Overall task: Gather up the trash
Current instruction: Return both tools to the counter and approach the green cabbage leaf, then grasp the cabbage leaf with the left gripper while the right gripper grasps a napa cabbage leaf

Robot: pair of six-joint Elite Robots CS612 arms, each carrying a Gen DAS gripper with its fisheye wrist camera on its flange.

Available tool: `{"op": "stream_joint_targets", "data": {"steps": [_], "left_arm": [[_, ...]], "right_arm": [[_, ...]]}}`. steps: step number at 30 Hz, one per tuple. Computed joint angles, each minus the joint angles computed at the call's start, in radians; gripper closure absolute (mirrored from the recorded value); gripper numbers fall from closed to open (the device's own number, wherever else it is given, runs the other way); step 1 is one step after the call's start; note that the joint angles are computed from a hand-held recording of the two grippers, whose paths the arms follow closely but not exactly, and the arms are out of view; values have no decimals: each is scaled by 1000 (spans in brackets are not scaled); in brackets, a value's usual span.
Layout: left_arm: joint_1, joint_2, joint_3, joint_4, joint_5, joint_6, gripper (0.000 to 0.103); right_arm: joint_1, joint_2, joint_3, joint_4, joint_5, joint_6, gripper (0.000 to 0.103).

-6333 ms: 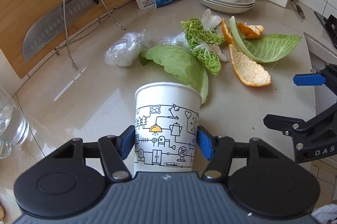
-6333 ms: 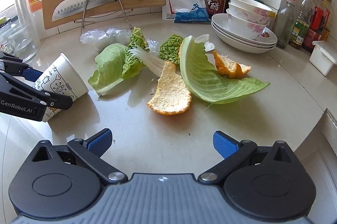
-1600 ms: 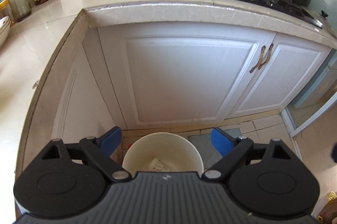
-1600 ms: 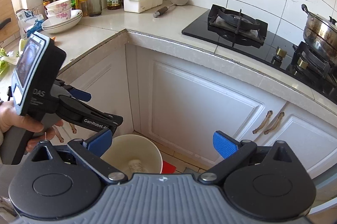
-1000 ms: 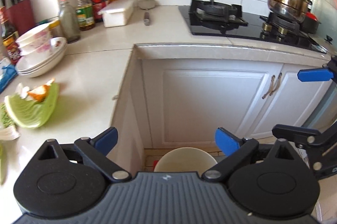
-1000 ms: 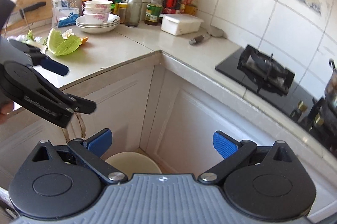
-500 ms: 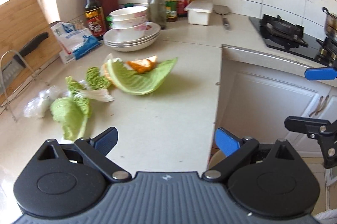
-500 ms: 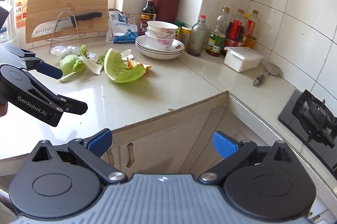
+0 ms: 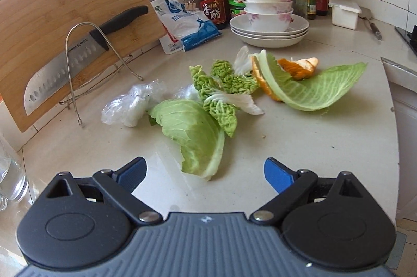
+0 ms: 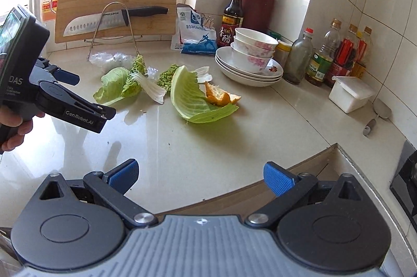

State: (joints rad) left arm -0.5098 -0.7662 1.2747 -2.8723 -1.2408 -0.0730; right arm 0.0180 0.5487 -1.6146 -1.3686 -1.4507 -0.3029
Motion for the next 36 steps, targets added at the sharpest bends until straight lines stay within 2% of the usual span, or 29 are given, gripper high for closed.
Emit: {"op": "stream_joint_targets", "data": {"steps": [5,9,13,15,19,30,36], "left_arm": [[0,28,-33,10,23,21,20],[3,44,-57,26,25,16,24],[7,58,-82,32,23,10,35],[10,64,-93,39,14,1,36],[17,68,-106,53,-10,-17,51],[47,24,-60,85,-105,-84,55],[57,-5,-20,99,-89,-122,51]], "right_arm": [[6,-17,44,5,-7,8,0],[12,-31,80,2,3,8,0],[16,-44,109,-4,20,-4,0],[18,-50,121,-6,28,-18,0],[23,-58,140,-11,43,-41,0],[31,-85,202,-19,101,-106,0],[39,-100,245,-45,138,-144,0]]}}
